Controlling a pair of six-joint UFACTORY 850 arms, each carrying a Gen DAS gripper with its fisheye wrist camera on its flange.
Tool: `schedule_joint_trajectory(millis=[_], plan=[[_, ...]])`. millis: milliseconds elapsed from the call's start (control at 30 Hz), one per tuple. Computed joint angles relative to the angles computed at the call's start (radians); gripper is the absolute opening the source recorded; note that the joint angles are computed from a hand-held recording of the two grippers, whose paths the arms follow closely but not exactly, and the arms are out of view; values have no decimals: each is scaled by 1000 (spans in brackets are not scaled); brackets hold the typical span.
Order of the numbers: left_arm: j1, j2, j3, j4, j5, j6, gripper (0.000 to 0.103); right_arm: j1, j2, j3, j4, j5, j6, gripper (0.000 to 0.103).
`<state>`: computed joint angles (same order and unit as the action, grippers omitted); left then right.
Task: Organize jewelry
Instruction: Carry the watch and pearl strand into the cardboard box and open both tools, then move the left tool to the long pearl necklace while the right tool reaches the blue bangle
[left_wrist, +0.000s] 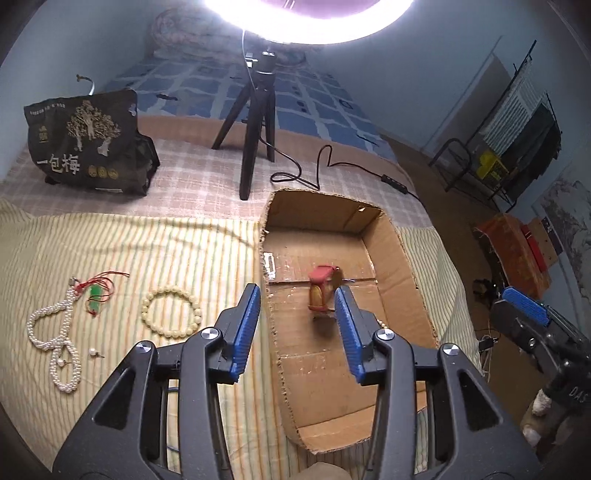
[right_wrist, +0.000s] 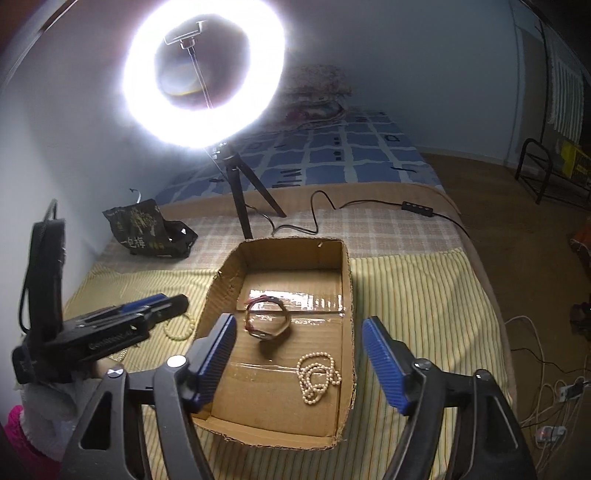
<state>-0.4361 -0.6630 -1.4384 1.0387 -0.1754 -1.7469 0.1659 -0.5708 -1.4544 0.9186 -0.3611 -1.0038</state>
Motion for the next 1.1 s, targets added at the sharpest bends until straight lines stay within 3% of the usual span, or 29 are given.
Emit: schedule_joint_trajectory(millis=[467,833,1000,1100], plan=[[1,93,107,193,-73,-138,42,37,43,59,-154,82,135,99],[30,221,257,328,-116,-231,42,62,89,126,-54,130,45,100],[49,268,319,329,-142,-217,42,80,99,142,35,107,-38,100],[79,301,363,307,-132,-193,42,98,94,135,-10,61,-8,102]])
